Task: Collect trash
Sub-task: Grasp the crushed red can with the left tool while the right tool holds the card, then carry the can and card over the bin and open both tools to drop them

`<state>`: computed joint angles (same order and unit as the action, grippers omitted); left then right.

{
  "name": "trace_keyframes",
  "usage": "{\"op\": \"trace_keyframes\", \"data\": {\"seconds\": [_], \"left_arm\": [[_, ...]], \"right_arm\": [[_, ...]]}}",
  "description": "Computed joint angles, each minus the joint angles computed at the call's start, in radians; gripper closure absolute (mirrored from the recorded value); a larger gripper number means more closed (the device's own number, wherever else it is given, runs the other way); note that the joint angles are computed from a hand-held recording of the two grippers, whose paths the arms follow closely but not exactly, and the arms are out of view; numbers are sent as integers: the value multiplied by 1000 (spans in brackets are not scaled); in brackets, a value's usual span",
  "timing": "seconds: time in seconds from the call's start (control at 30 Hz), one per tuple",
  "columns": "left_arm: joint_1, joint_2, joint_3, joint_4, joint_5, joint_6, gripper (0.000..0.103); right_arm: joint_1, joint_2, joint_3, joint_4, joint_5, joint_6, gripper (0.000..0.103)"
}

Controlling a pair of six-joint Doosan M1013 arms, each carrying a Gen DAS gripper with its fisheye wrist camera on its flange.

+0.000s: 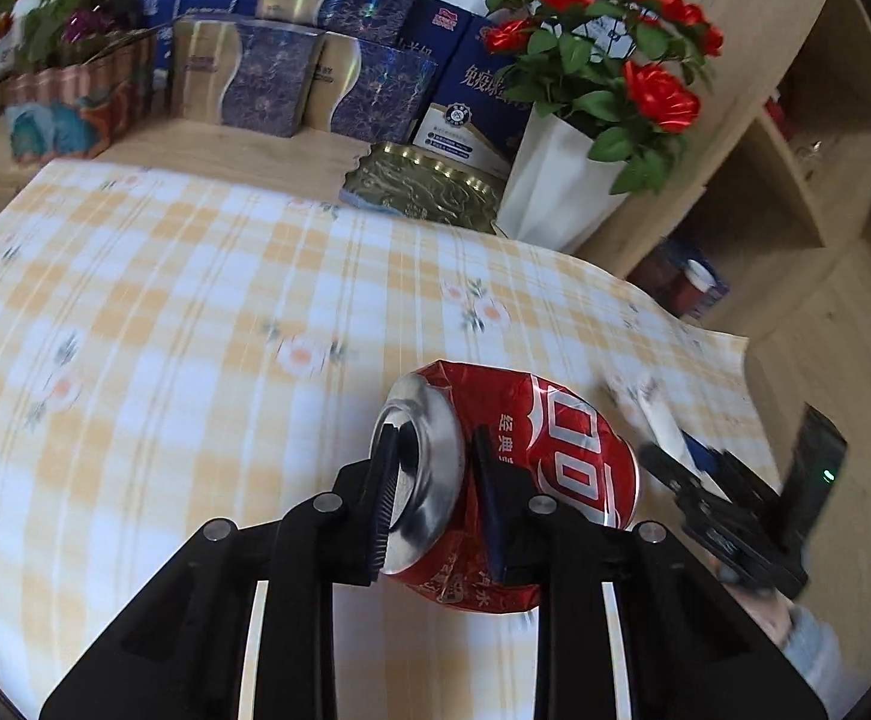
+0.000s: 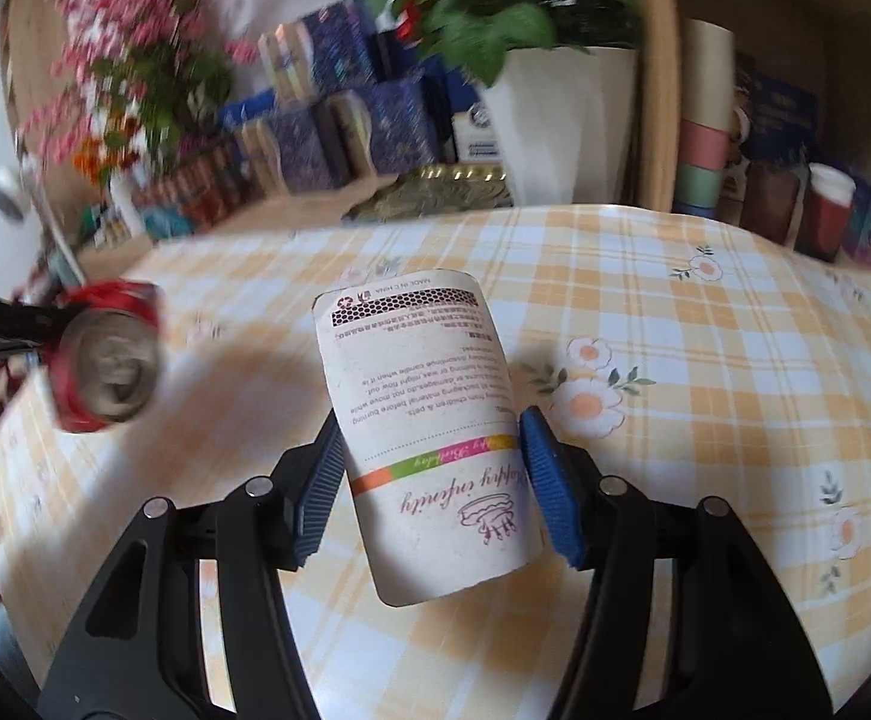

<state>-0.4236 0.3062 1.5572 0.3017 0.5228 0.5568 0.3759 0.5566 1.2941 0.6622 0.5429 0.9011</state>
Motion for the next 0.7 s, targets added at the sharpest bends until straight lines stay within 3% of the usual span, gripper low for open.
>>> {"op": "trace_keyframes", "data": {"seconds": [0.17, 0.3, 0.47, 0.7], "left_arm": [[-53, -106, 110, 118, -24, -134, 80], [-117, -191, 205, 243, -33, -293, 80], [-194, -271, 292, 370, -20, -477, 80], [-300, -338, 360, 478, 31, -604, 80]], "right_arm": [[-13, -107, 123, 246, 9, -192, 44], [-20, -200, 240, 344, 14, -278, 44], [-30, -311, 390, 407, 27, -299, 44], [-26, -447, 569, 380, 59, -283, 44]]}}
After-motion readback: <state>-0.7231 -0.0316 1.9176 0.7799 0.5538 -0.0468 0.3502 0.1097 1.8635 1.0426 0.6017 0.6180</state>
